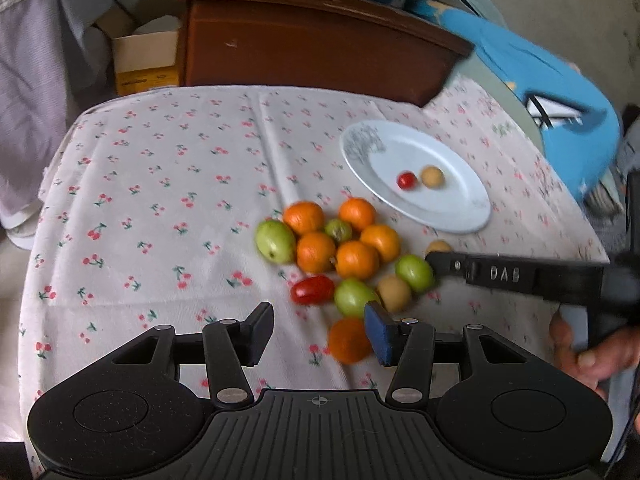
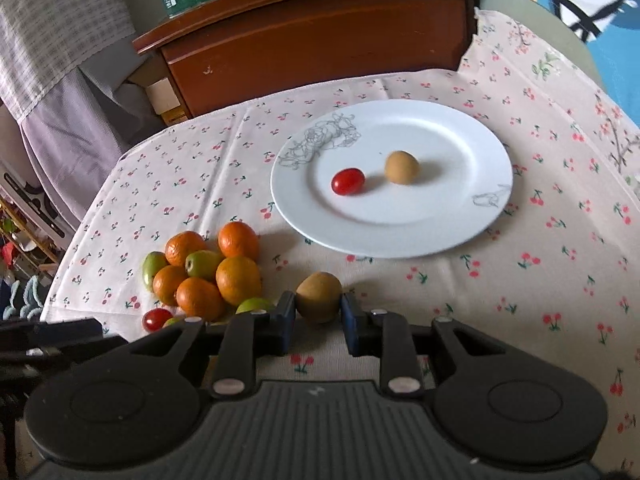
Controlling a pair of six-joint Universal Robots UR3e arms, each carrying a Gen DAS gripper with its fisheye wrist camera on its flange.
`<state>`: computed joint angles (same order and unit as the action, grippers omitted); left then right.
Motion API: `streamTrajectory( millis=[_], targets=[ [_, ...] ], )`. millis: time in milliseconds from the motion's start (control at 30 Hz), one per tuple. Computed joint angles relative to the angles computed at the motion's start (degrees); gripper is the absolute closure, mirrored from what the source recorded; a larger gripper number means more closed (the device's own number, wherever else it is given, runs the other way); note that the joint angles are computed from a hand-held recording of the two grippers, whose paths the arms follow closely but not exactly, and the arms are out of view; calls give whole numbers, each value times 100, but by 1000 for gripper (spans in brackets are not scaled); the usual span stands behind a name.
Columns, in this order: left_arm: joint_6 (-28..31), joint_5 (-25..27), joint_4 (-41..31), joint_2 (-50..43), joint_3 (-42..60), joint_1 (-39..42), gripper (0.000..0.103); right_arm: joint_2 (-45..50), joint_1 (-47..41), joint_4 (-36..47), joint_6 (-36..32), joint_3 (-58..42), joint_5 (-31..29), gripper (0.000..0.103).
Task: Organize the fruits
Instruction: 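Move left tool to a tangerine while right tool approaches another brown fruit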
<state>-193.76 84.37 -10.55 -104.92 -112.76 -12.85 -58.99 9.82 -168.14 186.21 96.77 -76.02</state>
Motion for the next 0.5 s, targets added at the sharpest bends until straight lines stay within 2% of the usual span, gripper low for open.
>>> streamTrajectory(
  millis=[500],
  targets=[
    [603,49,517,-262,-184,-241,58,-896,-6,-473,699,1326,94,78]
  ],
)
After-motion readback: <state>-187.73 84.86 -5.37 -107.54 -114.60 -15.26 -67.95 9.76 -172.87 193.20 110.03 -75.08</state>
